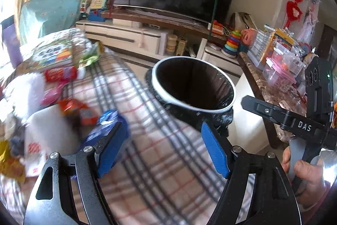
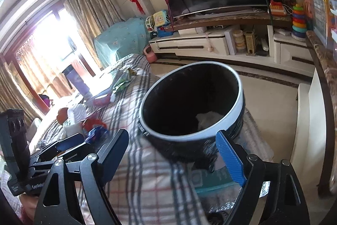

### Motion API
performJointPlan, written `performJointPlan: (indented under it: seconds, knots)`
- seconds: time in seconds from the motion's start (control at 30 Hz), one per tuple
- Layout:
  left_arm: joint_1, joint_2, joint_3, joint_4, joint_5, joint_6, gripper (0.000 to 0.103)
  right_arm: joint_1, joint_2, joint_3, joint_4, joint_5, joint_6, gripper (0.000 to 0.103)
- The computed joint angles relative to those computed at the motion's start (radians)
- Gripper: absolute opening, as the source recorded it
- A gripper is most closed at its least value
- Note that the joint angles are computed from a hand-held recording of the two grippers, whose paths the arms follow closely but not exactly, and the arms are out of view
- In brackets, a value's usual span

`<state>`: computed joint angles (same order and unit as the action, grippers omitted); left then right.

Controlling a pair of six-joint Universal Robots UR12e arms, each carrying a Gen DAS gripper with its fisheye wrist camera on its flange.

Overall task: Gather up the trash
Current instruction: 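Move both open tools back toward the trash on the bed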

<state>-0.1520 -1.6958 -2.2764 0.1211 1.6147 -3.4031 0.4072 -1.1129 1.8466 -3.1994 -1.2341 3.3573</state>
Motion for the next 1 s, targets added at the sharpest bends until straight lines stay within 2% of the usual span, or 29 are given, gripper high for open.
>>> performJointPlan:
  seconds: [0.23, 0.5, 1.0]
  knots:
    - [0.016, 0.049, -0.075, 0.028, 0.044, -0.038, 0.076, 0.024, -0.004, 0.019, -0.018, 0.004, 0.0, 0.087]
    - [0.048, 0.095, -0.149, 0.047, 0.077, -0.094, 0.076, 0.056, 0.011, 0.011, 0.008, 0.041, -0.027, 0.087]
    - [0.118, 0.143, -0.237, 0.066, 0.095, -0.161, 0.076, 0.115, 0.04, -0.029, 0.079, 0.066, -0.076, 0.087]
